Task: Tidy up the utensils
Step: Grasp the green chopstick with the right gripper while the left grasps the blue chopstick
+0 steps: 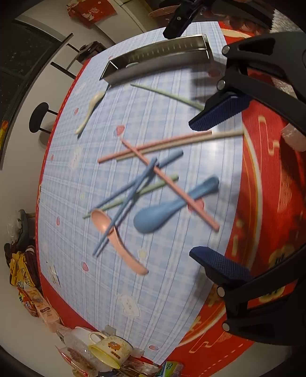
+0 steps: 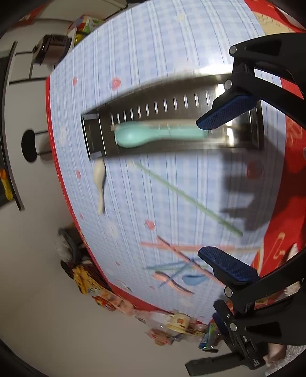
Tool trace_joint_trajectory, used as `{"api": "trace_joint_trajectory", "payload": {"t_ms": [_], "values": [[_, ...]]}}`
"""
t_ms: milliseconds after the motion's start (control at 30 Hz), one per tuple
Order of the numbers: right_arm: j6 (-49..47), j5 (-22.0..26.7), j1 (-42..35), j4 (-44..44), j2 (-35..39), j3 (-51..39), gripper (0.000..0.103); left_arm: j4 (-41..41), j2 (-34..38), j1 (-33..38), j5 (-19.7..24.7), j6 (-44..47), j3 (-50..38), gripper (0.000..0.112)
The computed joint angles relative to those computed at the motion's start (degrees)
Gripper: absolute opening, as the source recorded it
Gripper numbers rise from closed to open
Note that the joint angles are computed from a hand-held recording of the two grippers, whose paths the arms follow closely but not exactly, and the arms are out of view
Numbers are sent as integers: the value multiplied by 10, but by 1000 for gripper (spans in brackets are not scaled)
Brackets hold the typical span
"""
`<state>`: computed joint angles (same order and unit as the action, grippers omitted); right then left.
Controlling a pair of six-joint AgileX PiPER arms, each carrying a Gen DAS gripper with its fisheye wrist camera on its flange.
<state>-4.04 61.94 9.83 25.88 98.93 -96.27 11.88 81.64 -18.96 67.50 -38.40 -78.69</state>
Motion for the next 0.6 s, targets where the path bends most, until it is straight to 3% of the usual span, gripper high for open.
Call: {"api": "trace_joint_trajectory", "payload": {"t_ms": [200,467,600], "values": [[102,20,70,-88,17,-26,97,-67,-22,82,-25,97,32,97],[170,26,106,-123,25,-24,97,-184,-12,190,-63,218,58,96],[186,20,118,-136,35,-23,97,-213,-4,210,-79,270,71,91]]}}
